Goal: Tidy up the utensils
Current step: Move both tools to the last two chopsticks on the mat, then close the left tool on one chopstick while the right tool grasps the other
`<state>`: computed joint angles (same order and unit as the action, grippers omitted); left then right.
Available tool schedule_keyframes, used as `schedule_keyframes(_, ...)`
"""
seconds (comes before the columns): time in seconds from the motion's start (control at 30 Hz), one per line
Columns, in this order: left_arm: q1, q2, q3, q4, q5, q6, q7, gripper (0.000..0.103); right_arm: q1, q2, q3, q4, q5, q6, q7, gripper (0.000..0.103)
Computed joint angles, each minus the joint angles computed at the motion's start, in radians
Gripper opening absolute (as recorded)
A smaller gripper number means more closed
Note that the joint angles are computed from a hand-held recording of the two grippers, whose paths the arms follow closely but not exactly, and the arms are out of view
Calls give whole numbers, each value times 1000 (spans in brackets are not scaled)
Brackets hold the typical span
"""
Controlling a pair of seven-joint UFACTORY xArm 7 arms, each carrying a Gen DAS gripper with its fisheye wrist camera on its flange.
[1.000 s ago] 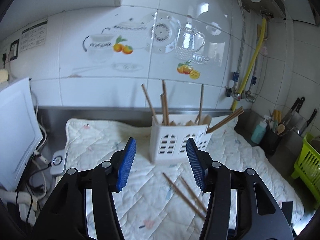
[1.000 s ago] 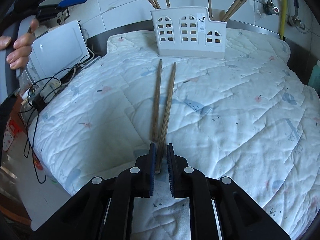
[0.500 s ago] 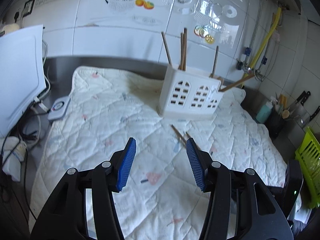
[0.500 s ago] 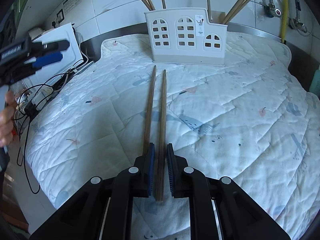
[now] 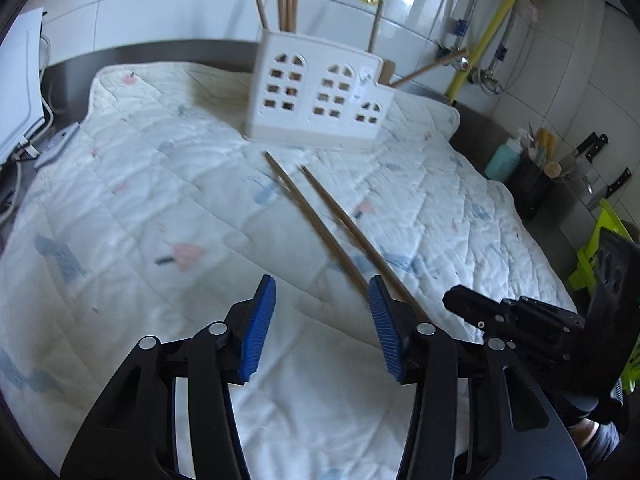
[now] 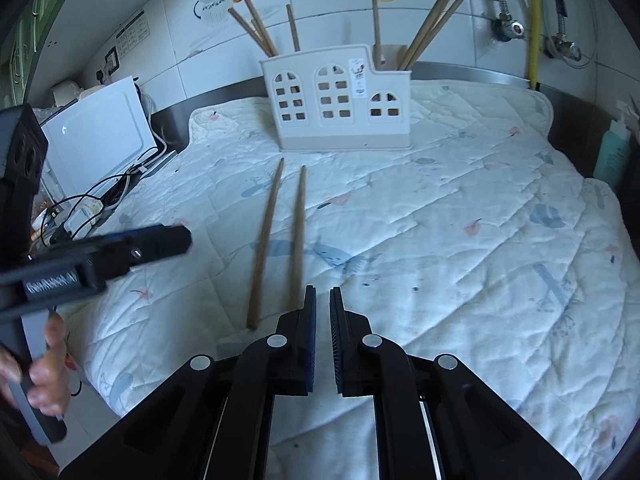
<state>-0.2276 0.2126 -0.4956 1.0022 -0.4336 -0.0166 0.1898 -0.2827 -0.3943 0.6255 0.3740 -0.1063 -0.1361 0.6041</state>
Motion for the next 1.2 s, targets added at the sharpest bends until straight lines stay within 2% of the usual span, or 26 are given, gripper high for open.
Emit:
schedule_keyframes(0.03,-37,11,26,6,11,-4,-21,45,30,-3,-36,-9,-1,1,-7,7)
schedule_keyframes(0.1,-162,22,150,14,102,-5,-139,42,96,-5,-109,-27,2,-8,-20,7)
schedule_keyframes(0.17,-216,46,201,38,154,10,-212,33,127,-14,-140,-44,14,-21,-28,7)
schedule_keyframes(0.2,-268,55,259,51,196,21,-266,32,154,-12,-169,-50,20,-27,-34,7)
schedule_keyframes(0.23,-283,66,275,63,218,26,-293,31,176,-13,-191,-58,28,-35,-40,7)
schedule_keyframes(0.37,-435,100,444,112,362,49,-465,27,228,-26,-249,-85,60,-56,-66,8)
schedule_keyframes(0.43,-489,110,501,130,424,61,-530,26,237,-30,-262,-96,79,-67,-75,8)
schedule_keyframes(0.47,-542,116,558,139,470,71,-581,26,252,-27,-283,-100,84,-72,-82,8)
schedule_keyframes(0.5,-623,125,649,151,546,89,-666,26,272,-25,-307,-105,90,-78,-87,8)
schedule_keyframes(0.53,-667,132,698,161,580,104,-709,26,280,-25,-317,-109,98,-83,-92,8)
schedule_keyframes(0.6,-708,147,744,176,635,125,-783,24,293,-26,-331,-115,113,-89,-101,8)
schedule_keyframes(0.63,-776,154,820,183,709,139,-856,19,303,-29,-340,-120,119,-91,-105,8)
schedule_keyframes(0.7,-824,159,877,193,790,158,-923,15,317,-32,-352,-124,130,-92,-111,8)
schedule_keyframes(0.8,-799,138,865,175,841,154,-947,14,337,-31,-366,-128,140,-97,-119,8)
schedule_keyframes(0.9,-777,112,867,144,904,131,-985,14,396,-12,-416,-125,135,-117,-126,8)
schedule_keyframes(1.0,-624,91,716,120,829,105,-902,14,450,18,-449,-114,129,-141,-132,8)
schedule_keyframes(1.1,-514,93,597,124,785,100,-859,14,483,56,-466,-92,125,-154,-139,8)
schedule_keyframes(1.17,-392,100,459,127,708,97,-784,14,497,74,-479,-78,124,-152,-142,8)
schedule_keyframes(1.2,-352,105,411,130,671,103,-755,15,528,85,-515,-71,107,-152,-139,8)
